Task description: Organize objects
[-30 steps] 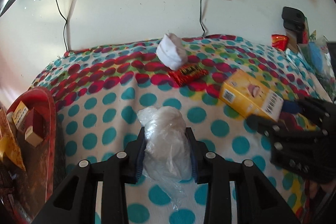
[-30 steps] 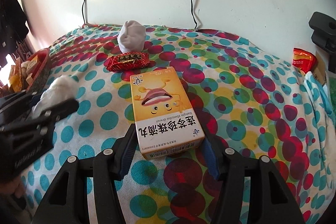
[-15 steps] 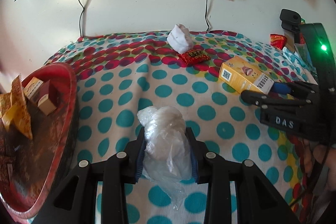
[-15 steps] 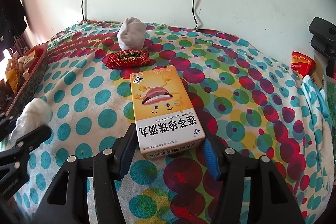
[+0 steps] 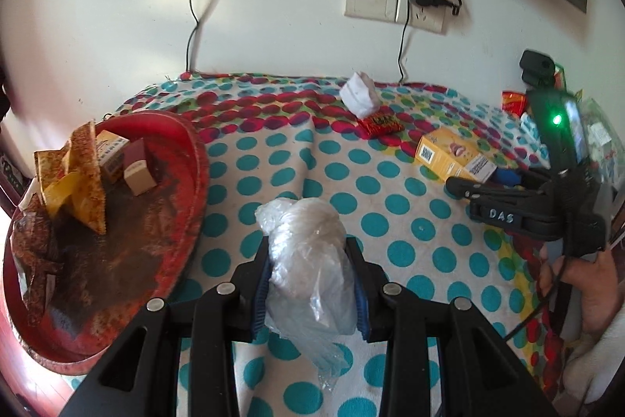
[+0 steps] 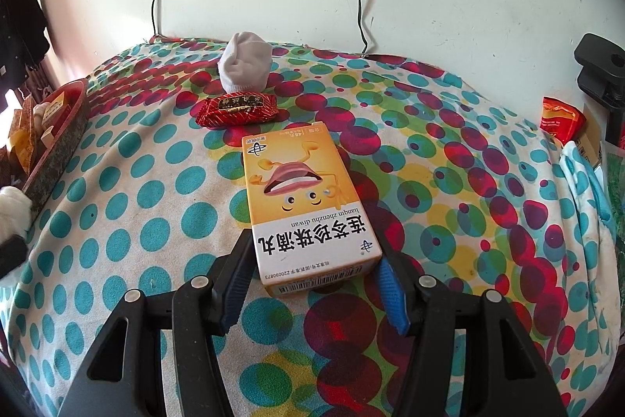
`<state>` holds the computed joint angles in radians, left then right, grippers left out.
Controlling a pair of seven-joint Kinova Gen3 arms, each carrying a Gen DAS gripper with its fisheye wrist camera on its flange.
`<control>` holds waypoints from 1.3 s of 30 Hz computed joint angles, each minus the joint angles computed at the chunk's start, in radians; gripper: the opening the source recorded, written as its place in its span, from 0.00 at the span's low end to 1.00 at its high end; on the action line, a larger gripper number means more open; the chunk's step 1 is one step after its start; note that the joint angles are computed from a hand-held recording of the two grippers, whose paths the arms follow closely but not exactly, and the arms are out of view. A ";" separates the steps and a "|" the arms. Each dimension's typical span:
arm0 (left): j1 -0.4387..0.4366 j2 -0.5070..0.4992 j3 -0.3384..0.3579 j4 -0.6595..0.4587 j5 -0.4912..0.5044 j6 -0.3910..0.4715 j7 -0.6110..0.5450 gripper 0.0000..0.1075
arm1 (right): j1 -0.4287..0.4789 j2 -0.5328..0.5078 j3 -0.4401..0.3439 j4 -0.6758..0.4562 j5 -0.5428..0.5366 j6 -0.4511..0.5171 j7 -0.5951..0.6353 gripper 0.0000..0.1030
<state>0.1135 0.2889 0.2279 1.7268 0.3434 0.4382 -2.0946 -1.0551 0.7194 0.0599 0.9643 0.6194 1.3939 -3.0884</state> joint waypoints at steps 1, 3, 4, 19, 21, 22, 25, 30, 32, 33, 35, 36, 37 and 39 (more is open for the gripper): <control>-0.006 -0.006 0.002 0.002 0.006 0.002 -0.003 0.32 | 0.000 0.000 0.000 0.000 0.000 0.000 0.000 0.54; -0.029 -0.020 0.010 0.009 0.032 0.000 -0.023 0.32 | 0.000 0.001 0.000 -0.001 0.000 0.001 0.000 0.54; -0.034 -0.026 0.009 0.010 0.039 0.001 -0.028 0.32 | 0.000 0.001 0.000 -0.001 0.000 0.001 0.000 0.54; -0.095 -0.041 -0.063 -0.013 0.035 0.015 0.009 0.33 | 0.000 0.002 0.000 -0.005 -0.001 0.004 0.002 0.54; -0.099 -0.039 -0.076 -0.016 0.019 0.014 0.022 0.33 | 0.000 0.002 0.000 -0.006 -0.001 0.004 0.003 0.54; -0.104 -0.038 -0.077 -0.017 0.017 0.014 0.025 0.33 | 0.000 0.002 0.001 -0.005 -0.001 0.004 0.002 0.54; -0.126 -0.032 -0.082 -0.027 0.015 0.024 0.024 0.33 | 0.000 0.002 0.001 -0.005 -0.001 0.003 0.002 0.54; -0.162 -0.019 -0.088 -0.052 0.018 0.048 0.007 0.33 | -0.001 0.003 0.001 -0.004 -0.001 0.003 0.001 0.54; -0.173 -0.007 -0.090 -0.072 0.016 0.066 0.003 0.33 | -0.001 0.003 0.001 -0.005 -0.001 0.003 0.002 0.54; -0.177 0.001 -0.093 -0.086 0.013 0.084 0.005 0.33 | -0.001 0.003 0.001 -0.004 -0.001 0.002 0.001 0.54; -0.185 0.015 -0.095 -0.107 0.010 0.109 0.004 0.33 | -0.001 0.003 0.001 -0.004 -0.001 0.003 0.001 0.54; -0.187 0.018 -0.095 -0.110 0.008 0.111 0.000 0.33 | -0.001 0.003 0.001 -0.005 -0.001 0.003 0.001 0.54; -0.187 0.022 -0.095 -0.112 0.003 0.111 -0.004 0.33 | -0.001 0.003 0.001 -0.004 -0.001 0.003 0.001 0.54; -0.197 0.034 -0.089 -0.122 0.005 0.120 -0.023 0.33 | -0.001 0.003 0.001 -0.005 -0.001 0.003 0.002 0.54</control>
<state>-0.0839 0.3232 0.1391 1.6045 0.3482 0.5579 -2.1180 -1.0562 0.7227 0.0609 0.9591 0.6184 1.3972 -3.0869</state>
